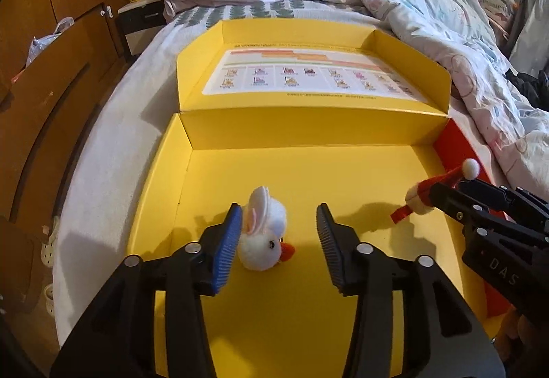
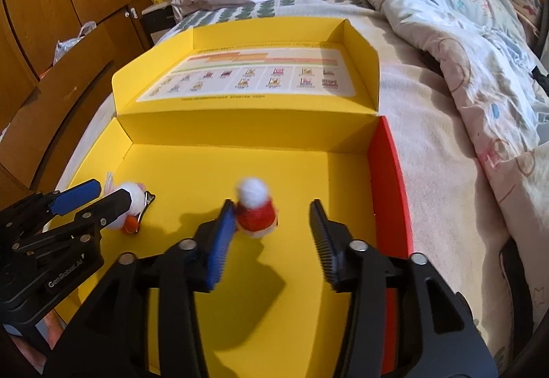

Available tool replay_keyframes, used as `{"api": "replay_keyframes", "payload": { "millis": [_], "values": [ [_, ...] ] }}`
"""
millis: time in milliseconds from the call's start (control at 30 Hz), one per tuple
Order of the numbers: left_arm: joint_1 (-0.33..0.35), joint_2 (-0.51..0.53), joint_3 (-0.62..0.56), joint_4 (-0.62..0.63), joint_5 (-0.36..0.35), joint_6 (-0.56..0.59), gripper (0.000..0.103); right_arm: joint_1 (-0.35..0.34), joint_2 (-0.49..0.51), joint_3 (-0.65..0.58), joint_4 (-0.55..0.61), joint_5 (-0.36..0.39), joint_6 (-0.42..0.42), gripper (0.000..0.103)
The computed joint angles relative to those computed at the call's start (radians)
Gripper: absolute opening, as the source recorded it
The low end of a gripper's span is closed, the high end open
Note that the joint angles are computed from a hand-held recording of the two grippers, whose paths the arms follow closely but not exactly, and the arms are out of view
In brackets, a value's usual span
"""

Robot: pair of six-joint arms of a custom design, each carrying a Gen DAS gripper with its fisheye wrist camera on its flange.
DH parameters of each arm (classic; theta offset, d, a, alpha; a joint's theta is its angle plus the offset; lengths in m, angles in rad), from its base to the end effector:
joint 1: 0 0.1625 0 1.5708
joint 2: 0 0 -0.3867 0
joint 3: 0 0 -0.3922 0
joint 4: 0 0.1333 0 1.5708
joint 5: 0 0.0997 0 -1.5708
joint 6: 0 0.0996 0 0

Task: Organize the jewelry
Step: 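Open both tools to release the bunny and Santa figure in the box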

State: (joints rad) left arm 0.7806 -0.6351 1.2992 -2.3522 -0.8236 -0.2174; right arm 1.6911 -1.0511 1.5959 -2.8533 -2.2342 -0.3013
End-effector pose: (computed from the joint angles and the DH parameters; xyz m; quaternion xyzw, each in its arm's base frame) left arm -0.3756 -0.6549 0.0893 0.2420 0.8976 -0.2237 0.2927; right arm 0.1499 -0.6407 0.3039 0.0697 -0.8869 0.3120 0.3333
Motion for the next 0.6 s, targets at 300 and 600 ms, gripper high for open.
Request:
{"api": "replay_keyframes", "payload": {
  "millis": [300, 600],
  "values": [
    [-0.012, -0.02, 0.025, -0.05, 0.02, 0.005, 0.068, 0.004, -0.028, 0.017, -0.025, 0.033, 0.017, 0.07],
    [-0.007, -0.03, 0.033, -0.027, -0.003, -0.038, 0.075, -0.026, -0.045, -0.039, 0.202, 0.112, 0.2, 0.091]
  ]
}}
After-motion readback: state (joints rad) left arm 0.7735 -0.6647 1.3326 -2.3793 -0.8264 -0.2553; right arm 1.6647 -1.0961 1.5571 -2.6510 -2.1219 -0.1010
